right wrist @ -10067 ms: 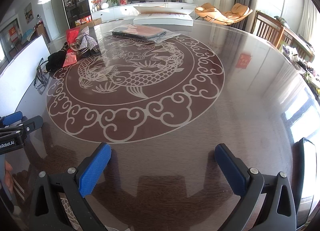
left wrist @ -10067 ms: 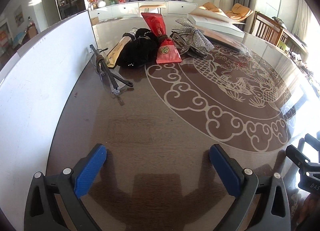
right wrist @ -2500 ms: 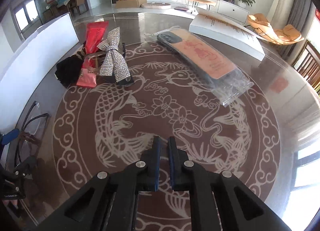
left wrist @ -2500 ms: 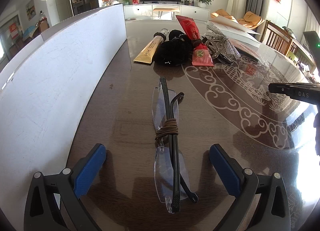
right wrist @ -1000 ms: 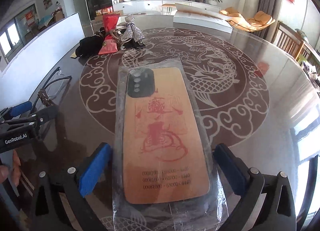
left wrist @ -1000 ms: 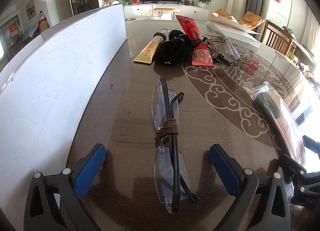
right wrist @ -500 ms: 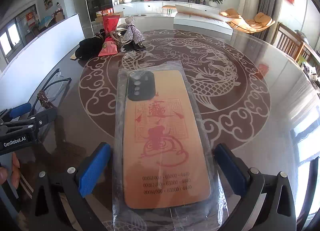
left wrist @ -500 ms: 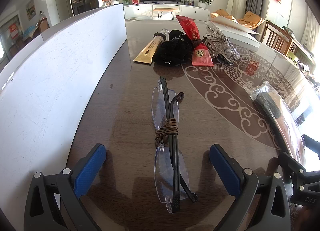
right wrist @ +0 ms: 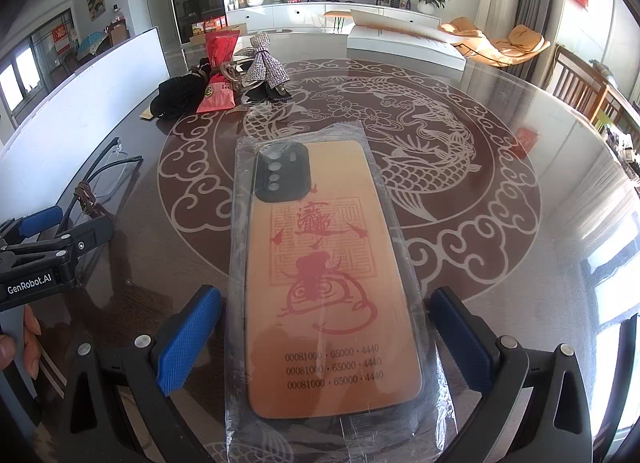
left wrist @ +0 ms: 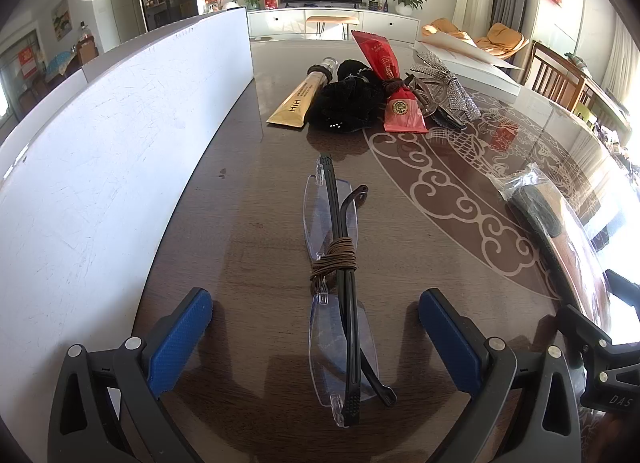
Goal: Organize objects
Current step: 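Lift the bagged phone case with the right gripper while the left holds the eyeglasses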
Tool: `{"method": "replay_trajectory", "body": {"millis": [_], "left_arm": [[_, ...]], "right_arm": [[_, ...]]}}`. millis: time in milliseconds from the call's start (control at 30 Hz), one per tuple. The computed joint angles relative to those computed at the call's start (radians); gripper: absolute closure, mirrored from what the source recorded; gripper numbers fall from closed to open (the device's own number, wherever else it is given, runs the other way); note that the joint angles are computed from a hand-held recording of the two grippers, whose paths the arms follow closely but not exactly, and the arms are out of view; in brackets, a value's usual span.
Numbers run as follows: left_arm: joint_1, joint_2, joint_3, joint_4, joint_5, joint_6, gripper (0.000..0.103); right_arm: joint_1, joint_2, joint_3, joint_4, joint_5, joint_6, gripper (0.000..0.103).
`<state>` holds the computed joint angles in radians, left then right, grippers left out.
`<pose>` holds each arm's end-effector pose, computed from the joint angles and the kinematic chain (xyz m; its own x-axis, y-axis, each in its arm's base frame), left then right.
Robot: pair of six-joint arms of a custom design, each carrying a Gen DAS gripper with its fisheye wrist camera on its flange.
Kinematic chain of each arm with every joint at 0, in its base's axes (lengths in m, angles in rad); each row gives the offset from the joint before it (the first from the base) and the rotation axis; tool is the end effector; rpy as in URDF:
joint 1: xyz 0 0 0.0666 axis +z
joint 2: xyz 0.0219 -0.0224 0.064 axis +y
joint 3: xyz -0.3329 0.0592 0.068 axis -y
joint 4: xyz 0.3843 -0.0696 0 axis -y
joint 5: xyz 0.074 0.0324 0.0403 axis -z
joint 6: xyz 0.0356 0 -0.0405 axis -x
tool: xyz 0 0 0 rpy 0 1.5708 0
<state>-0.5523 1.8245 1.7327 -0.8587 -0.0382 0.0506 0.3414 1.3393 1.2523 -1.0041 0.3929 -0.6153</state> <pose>0.5262 -0.3231 0.3113 -0.7174 0.3827 -0.5821 0.4697 0.8828 0.0016 0.4228 0.1353 0.3419 -0.7650 0.2941 -0.5729 0.3659 0.9306 -0.0110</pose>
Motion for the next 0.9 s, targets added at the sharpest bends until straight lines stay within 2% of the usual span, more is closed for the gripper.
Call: {"method": "replay_trajectory", "body": {"millis": [633,667,767,900], "left_arm": [[0.002,-0.001,-0.001,-0.001,0.008,-0.007,0.000],[0.005,0.000,0.004,-0.012,0.029,-0.034,0.000],[0.017,0.035,0.080,-0.127,0.086,-0.127,0.000],[0.018,0.097,0.200,-0.279,0.079,-0.142,0.000]], "right_arm": [[0.000,-0.003,-0.008,0.004,-0.007,0.002,0.000],[-0.004,0.000,-0.003,-0.002,-0.018,0.008,0.000],[-0.030,0.029,0.047,-0.076,-0.104,0.063,0.000],[-0.073,0.105,0.152,-0.191,-0.199,0.091,0.000]]}}
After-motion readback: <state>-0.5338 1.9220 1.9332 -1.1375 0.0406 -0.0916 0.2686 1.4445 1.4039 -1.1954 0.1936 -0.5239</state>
